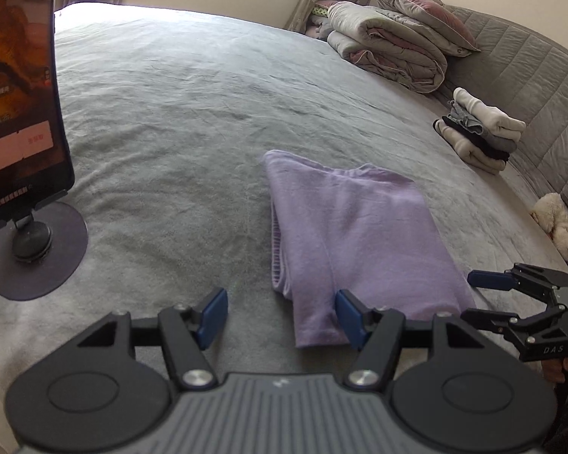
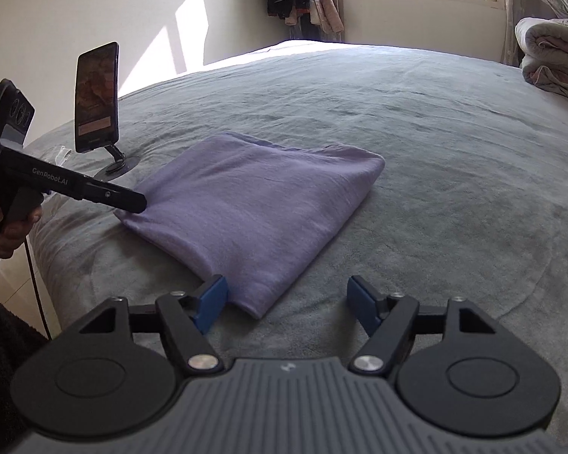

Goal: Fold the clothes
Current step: 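Open both grippers and smooth the folded lavender bundle flat, then grasp the folded lavender bundle with both grippers and lift it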

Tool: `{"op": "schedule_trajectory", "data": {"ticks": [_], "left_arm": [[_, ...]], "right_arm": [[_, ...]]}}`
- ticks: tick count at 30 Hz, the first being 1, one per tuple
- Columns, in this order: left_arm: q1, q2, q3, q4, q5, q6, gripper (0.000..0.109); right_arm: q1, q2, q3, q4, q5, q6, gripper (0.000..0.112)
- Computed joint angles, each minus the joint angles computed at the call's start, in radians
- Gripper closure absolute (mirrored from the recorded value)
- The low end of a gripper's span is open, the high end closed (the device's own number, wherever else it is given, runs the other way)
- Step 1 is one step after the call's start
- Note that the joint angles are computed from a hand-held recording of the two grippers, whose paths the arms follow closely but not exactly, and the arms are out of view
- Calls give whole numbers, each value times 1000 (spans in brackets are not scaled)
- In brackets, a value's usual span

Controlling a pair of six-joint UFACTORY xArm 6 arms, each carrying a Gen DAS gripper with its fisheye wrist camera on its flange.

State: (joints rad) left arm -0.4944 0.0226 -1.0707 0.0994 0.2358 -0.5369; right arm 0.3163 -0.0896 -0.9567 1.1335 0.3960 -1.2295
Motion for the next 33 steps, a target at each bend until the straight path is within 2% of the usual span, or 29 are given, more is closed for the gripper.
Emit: {"op": "schedule_trajectory", "data": {"ticks": [5,9,11,14,17,21,28,33], "left_arm": [[1,-10,19,-167,-38,90,42],[-13,2,12,-322,-79,183,35],[-12,17,-10,-309,-71,157,33],[-6,53,-72,-204,-11,61,29],[-5,98,-158,-95,83,-24,27],[-15,161,-267,-10,181,-52,25],[-15,231,-344,-163,164,83,25],[-1,241,-315,-384,61,158,30]], "right_arm": [[-31,-25,15,-82,70,-30,32],[-75,-12,-23,-76,178,41,31],[-95,2,-50,-57,225,102,31],[-128,33,-98,-39,308,203,31],[-158,74,-155,-27,387,295,31],[-184,119,-214,-17,443,395,31],[-218,190,-291,41,500,502,31],[-222,247,-347,83,494,573,32]]}}
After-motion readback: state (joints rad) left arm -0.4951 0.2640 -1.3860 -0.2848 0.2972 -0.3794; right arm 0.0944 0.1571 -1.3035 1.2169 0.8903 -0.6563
